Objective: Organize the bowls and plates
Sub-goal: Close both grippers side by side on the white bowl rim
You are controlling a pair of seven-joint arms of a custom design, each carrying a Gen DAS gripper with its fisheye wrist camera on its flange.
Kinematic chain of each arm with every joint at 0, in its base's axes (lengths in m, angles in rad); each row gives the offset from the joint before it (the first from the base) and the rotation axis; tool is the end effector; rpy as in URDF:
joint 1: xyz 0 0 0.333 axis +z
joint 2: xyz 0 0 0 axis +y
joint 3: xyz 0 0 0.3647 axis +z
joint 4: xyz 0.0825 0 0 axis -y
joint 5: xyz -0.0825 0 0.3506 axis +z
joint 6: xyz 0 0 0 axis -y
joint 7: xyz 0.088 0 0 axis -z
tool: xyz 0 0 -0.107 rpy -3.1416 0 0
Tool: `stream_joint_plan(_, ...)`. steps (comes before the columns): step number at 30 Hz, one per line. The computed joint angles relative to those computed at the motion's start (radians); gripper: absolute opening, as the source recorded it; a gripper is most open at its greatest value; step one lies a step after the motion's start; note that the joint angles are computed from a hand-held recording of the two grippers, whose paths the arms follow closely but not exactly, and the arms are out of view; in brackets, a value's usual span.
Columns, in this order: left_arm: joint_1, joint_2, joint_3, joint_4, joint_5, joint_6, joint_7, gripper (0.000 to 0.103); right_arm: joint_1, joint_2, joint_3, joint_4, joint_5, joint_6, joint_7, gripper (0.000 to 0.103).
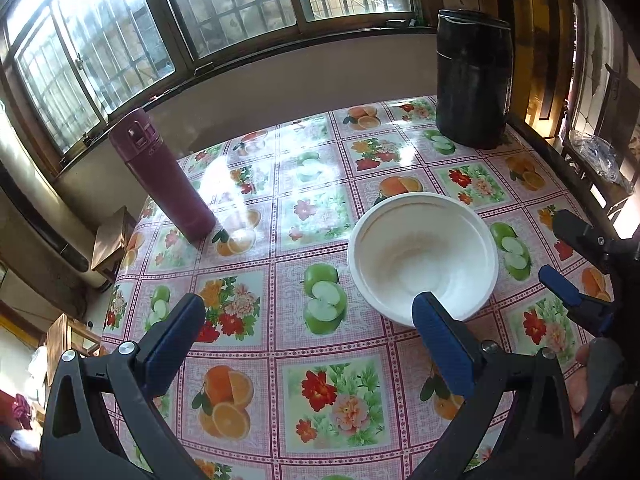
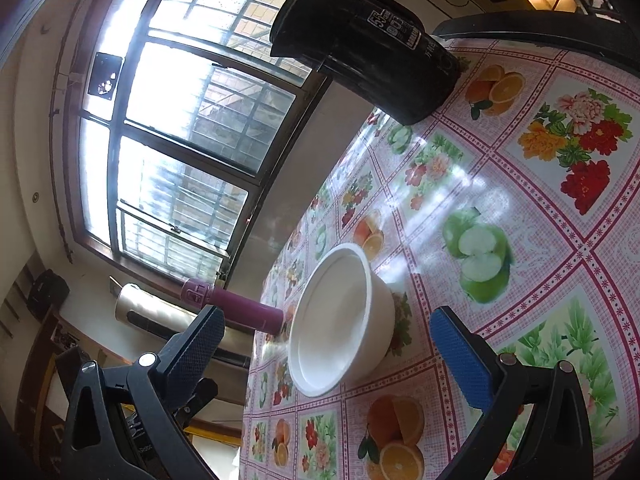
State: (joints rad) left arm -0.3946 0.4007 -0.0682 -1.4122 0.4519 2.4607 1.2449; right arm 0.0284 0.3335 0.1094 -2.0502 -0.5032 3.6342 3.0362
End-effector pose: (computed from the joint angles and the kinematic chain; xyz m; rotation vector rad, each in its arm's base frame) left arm 0.6425 -0.3088 0.6009 -1.4009 2.0693 -0.5900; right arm 0.6030 0.1365 0.4948 -0.7688 1.7629 -0.0271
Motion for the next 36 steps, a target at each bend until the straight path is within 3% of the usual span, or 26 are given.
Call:
stream_joint_plan(3,0.007,0.030,-0.010,0.052,-0.036,-0.050,0.018,0.103,-0.006,0.045,0.024,0.060,-0.007,-0.014,0.027,0.103)
stream_joint_plan(10,0.060,0.163,-0.056,0.269,-0.291,-0.250,0.063,0.103,-0.065,0.105,0.080,0.111,-0.068,-0.009,0.077,0.099)
stream_joint_plan(17,0.062,0.261,-0.056,0.410,-0.384,-0.360,0.040,0.103,-0.080,0.142,0.084,0.142,-0.132,0.027,0.135,0.096)
stream_joint_plan(22,0.063,0.299,-0.060,0.463,-0.422,-0.378,0.026,0.103,-0.087,0.151,0.094,0.179,-0.183,-0.012,0.148,0.091)
stream_joint_plan(24,0.061,0.326,-0.063,0.509,-0.432,-0.409,0.027,0.103,-0.099,0.154,0.113,0.197,-0.212,-0.053,0.151,0.080)
stream_joint_plan(27,0.061,0.357,-0.066,0.562,-0.450,-0.435,0.024,0.103,-0.212,0.181,0.256,0.243,-0.325,-0.147,0.171,0.064)
stream_joint_plan(32,0.062,0.400,-0.074,0.632,-0.478,-0.456,0.016,0.103,-0.161,0.152,0.198,0.197,-0.205,-0.141,0.101,0.064)
stream_joint_plan(36,0.054,0.468,-0.077,0.754,-0.490,-0.511,0.006,0.103,-0.198,0.159,0.241,0.190,-0.186,-0.145,0.087,0.066)
